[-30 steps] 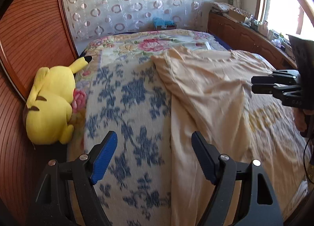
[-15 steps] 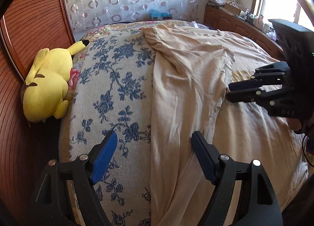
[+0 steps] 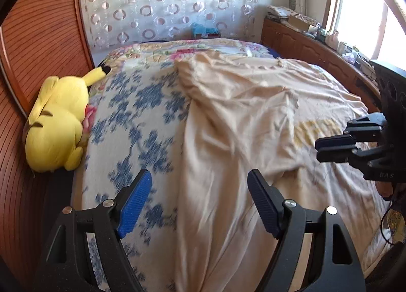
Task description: Fold small clothes
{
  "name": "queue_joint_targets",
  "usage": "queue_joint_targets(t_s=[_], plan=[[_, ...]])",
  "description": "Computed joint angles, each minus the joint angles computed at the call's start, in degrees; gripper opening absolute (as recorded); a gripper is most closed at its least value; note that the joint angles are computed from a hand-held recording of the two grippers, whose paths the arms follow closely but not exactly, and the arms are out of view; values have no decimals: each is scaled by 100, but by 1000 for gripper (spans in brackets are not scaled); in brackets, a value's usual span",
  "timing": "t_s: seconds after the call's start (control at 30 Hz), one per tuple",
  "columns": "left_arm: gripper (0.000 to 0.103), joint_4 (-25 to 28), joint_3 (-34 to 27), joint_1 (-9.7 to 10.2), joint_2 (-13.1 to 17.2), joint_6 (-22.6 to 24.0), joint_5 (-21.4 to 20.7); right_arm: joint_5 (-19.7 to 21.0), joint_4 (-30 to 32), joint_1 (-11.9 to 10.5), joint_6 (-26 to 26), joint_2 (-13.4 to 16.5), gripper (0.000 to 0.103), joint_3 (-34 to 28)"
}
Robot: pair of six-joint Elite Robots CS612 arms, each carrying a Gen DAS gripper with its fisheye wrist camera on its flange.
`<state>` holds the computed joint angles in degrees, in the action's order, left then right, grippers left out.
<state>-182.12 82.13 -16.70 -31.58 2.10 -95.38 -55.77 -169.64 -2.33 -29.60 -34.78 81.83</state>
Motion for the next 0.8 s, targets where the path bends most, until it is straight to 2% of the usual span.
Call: queue_joint_targets(t_s=[0.1,0.27,0.6,0.8], plan=[[79,57,-246,-80,76,40,-110,49,-199,-141,238,-66,26,138],[79,309,-838,-270,293,261,-317,-291,-846,-368,754,-125,47,322],[79,1289,-2102,-654,857,749,-568,-1116,-1491,-840,1620,-157,51,549],[79,1628,-2463,-820,1037,1021,-514,-1443,-1649,-1028,2009,-252,51,759]])
